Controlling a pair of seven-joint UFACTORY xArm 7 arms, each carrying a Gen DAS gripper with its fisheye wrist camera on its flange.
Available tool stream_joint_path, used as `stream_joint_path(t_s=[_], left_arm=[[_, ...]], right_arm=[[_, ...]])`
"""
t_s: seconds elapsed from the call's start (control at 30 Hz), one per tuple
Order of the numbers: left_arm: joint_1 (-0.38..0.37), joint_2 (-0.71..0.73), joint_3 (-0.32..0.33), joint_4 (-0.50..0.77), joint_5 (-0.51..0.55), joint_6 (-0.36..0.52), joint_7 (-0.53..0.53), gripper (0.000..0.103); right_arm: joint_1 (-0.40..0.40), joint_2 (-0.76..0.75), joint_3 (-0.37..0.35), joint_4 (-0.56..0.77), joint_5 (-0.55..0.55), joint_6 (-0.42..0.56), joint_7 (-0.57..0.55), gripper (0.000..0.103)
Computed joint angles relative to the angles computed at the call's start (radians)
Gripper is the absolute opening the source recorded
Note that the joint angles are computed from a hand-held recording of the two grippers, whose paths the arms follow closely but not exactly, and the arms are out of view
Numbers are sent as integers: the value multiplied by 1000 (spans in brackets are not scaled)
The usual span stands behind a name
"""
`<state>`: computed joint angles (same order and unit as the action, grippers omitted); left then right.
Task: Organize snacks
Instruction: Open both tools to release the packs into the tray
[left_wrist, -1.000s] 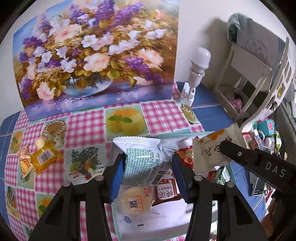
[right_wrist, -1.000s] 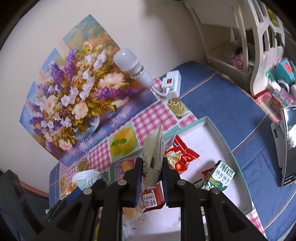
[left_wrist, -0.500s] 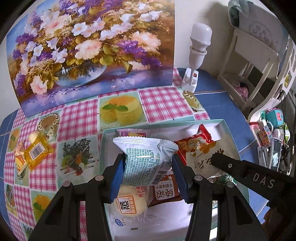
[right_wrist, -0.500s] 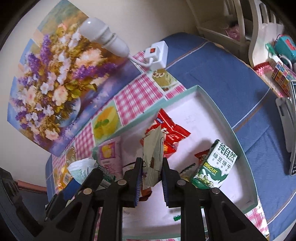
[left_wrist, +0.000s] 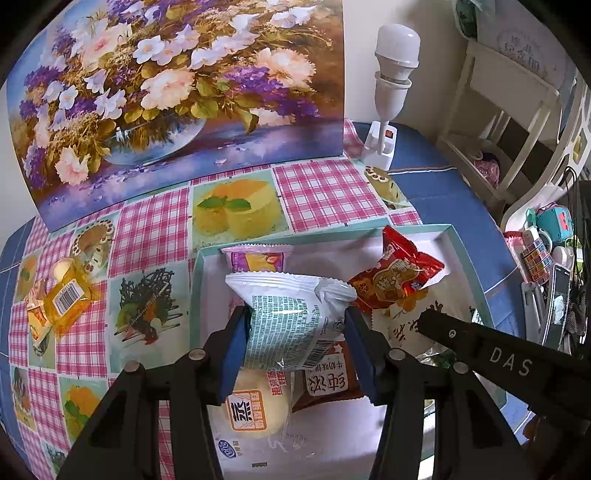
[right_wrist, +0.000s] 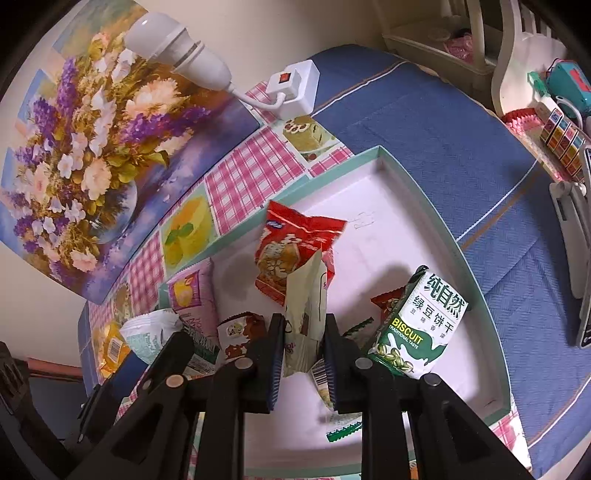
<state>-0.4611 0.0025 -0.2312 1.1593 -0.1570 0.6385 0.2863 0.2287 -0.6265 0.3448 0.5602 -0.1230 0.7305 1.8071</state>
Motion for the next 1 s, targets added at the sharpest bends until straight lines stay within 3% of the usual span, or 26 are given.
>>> stream_joint_path(t_s=[0.57, 0.77, 0.83, 1.0], left_arm=[[11, -11, 8, 17, 2, 18, -42, 66], [27, -16, 18, 22, 19, -2, -122, 69], [34, -12, 23, 24, 24, -6, -154, 74], [54, 3, 34, 33, 68, -15, -264, 75]], right_arm=[[14, 4, -18, 27, 25, 99, -32, 27], [13, 13, -15, 54, 14, 156, -40, 28], [13, 19, -16, 61, 10, 166, -46, 32], [10, 46, -11, 98, -15, 184, -63, 40]])
